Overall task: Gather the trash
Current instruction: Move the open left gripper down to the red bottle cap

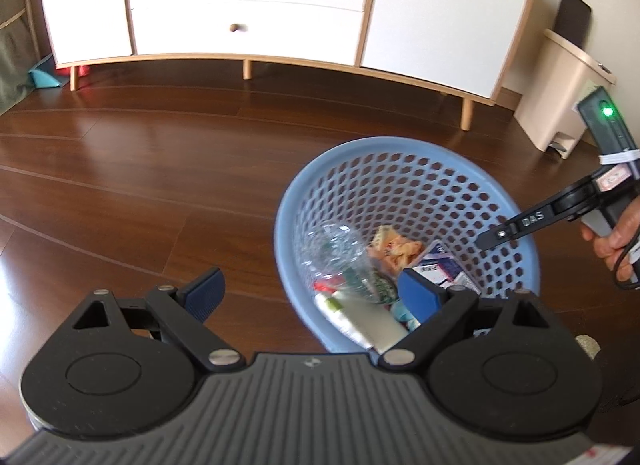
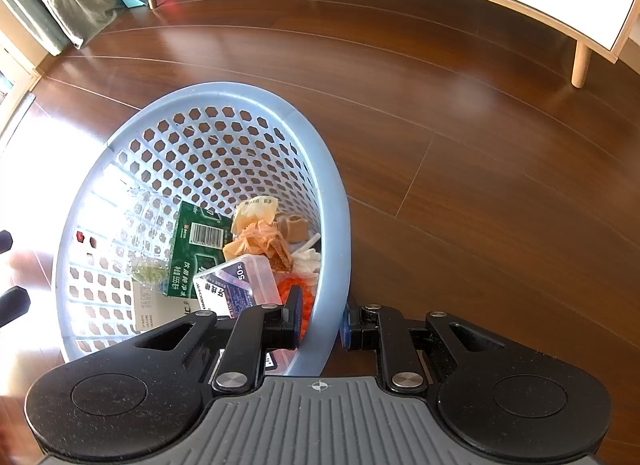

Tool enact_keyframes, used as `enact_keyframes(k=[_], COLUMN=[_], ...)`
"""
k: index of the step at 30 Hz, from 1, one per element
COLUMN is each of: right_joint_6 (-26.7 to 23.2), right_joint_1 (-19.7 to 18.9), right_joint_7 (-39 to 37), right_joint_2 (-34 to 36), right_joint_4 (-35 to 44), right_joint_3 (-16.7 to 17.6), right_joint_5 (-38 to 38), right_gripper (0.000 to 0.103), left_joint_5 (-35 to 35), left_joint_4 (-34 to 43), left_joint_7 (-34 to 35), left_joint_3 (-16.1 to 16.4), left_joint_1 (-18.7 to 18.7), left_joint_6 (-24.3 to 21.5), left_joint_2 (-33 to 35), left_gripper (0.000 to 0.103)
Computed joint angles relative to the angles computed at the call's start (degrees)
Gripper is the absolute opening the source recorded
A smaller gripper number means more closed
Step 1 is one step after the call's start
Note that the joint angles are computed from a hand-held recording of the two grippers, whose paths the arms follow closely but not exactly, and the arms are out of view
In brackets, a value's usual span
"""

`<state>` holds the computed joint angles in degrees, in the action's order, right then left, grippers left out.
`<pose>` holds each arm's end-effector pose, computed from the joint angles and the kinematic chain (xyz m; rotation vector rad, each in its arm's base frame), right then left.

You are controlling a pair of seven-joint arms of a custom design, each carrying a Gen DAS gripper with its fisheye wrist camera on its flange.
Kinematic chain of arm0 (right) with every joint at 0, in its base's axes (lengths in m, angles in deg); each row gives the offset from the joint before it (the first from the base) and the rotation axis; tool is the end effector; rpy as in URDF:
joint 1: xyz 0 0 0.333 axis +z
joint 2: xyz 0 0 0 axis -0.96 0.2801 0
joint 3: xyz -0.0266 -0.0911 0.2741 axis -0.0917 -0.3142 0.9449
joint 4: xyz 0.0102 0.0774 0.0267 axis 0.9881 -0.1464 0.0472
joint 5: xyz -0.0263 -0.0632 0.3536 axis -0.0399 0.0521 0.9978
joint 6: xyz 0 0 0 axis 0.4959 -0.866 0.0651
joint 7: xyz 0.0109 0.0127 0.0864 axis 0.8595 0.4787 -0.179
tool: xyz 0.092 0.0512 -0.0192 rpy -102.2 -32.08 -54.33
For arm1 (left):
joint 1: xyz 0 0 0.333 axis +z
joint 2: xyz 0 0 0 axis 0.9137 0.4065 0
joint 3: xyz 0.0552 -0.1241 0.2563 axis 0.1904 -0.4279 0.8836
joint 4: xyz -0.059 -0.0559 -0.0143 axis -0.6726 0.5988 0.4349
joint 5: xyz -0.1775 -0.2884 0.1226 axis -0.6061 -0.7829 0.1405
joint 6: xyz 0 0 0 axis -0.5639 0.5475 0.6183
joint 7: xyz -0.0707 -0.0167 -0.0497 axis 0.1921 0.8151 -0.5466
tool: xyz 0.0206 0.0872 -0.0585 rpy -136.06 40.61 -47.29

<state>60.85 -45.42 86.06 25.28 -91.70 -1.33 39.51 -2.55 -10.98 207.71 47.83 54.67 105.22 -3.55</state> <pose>0.4740 0.3327 0.4434 -1.7035 2.1866 -0.2021 0.6047 -0.3188 0.5250 -0.9550 2.6357 -0.9968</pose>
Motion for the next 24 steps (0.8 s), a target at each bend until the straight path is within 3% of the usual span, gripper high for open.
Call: enact_keyframes(k=[11, 24], right_joint_6=[-0.1, -0.5], right_joint_1=[-0.1, -0.2], right_joint_7=[0.2, 0.8], right_joint_2=[-0.1, 0.2], right_joint_4=[-0.2, 0.3], right_joint_3=[0.0, -0.1], right_joint_5=[0.2, 0.2], right_gripper=[0.015, 0.015], left_joint_5=[6.7, 20.9], left_joint_4=[0.8, -1.6], left_joint_7=[-8.9, -23.9], left_joint_3=[4.0, 9.8], left_joint_1=[-0.1, 1.1], left_joint_6=[0.2, 2.7], left_joint_2=[0.8, 2.8], left_gripper=[0.091, 0.091])
